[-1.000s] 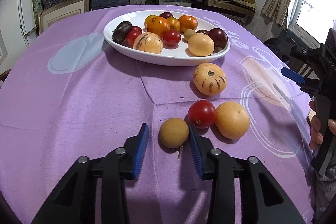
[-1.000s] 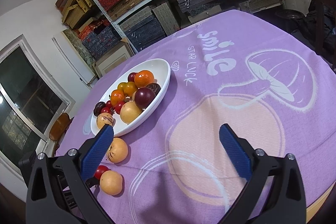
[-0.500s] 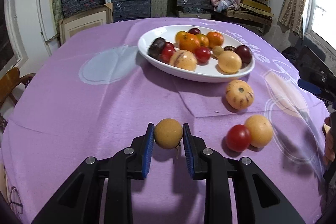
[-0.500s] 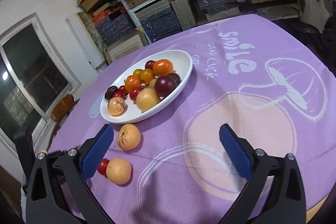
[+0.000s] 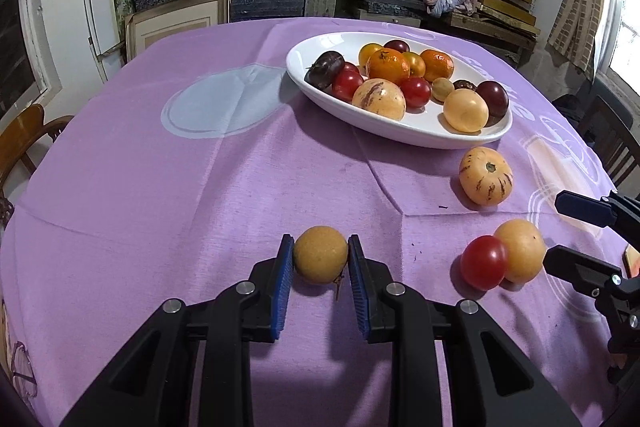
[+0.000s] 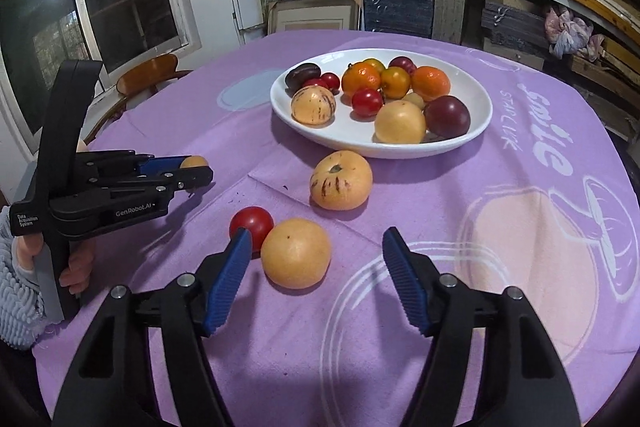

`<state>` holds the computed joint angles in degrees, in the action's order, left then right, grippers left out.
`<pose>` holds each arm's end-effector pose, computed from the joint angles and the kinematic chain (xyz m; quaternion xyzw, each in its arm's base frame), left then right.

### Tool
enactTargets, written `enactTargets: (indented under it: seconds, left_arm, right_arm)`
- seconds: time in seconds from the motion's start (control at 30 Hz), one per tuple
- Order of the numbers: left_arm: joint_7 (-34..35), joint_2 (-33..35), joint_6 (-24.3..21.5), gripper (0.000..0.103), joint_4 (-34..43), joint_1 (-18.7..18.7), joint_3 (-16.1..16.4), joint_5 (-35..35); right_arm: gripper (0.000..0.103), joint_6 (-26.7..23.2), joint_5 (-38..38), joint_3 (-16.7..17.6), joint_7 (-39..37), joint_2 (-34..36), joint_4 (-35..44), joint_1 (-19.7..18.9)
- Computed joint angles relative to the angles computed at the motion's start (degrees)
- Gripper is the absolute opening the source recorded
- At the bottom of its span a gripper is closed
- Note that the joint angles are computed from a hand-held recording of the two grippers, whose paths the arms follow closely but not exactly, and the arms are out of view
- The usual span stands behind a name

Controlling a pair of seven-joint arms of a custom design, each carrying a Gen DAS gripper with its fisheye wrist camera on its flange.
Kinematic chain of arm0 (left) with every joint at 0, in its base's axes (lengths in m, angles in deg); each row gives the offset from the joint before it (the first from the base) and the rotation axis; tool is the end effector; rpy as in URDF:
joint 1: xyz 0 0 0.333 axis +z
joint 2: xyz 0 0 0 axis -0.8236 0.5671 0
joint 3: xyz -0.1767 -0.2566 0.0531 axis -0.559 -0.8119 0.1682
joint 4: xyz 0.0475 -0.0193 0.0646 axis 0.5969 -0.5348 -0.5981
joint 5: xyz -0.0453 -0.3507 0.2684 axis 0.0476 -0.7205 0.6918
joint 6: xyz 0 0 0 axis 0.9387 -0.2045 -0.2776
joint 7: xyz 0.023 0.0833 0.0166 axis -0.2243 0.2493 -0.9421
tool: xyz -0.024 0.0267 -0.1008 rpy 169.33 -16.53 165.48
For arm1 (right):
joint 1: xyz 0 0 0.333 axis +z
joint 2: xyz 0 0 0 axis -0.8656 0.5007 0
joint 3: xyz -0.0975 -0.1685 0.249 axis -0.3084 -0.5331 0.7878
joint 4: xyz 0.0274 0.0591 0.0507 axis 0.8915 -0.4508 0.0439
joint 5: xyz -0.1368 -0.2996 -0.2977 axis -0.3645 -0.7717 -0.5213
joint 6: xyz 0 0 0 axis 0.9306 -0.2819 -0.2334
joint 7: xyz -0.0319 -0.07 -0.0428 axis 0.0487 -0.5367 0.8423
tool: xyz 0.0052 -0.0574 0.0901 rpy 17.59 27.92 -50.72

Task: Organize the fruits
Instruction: 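Grasp the small yellow-brown fruit with the left tool while the right tool grasps the pale grapefruit-like fruit, then lift both fruits and lower them onto the plate with both tools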

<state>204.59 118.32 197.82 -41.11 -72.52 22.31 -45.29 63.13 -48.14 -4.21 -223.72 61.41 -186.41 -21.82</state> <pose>0.6987 -0.3765 0.3185 -0.3806 0.8543 -0.3291 0.1306 0.5512 0.4594 0.3256 -0.5883 0.6993 -0.2583 0.3134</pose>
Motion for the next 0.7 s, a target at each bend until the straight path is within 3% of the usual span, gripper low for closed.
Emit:
enactTargets:
  seconds: [0.1, 0.23, 0.7]
  left_arm:
    - [0.0, 0.1, -0.4, 0.027, 0.2, 0.0, -0.1, 0.0]
    - [0.4, 0.0, -0.4, 0.027, 0.0, 0.1, -0.3, 0.1]
    - [0.6, 0.5, -2.0, 0.027, 1.0, 0.1, -0.5, -0.5]
  right_arm:
    - [0.065, -1.1, 1.4, 0.4, -2.3, 1.0, 1.0, 0.0]
    - [0.053, -0.9, 6.3, 1.0, -7.6, 2.9, 2.8, -0.6]
    - [0.044, 1.4, 13.2, -0.7, -13.2, 5.1, 4.9, 0.1]
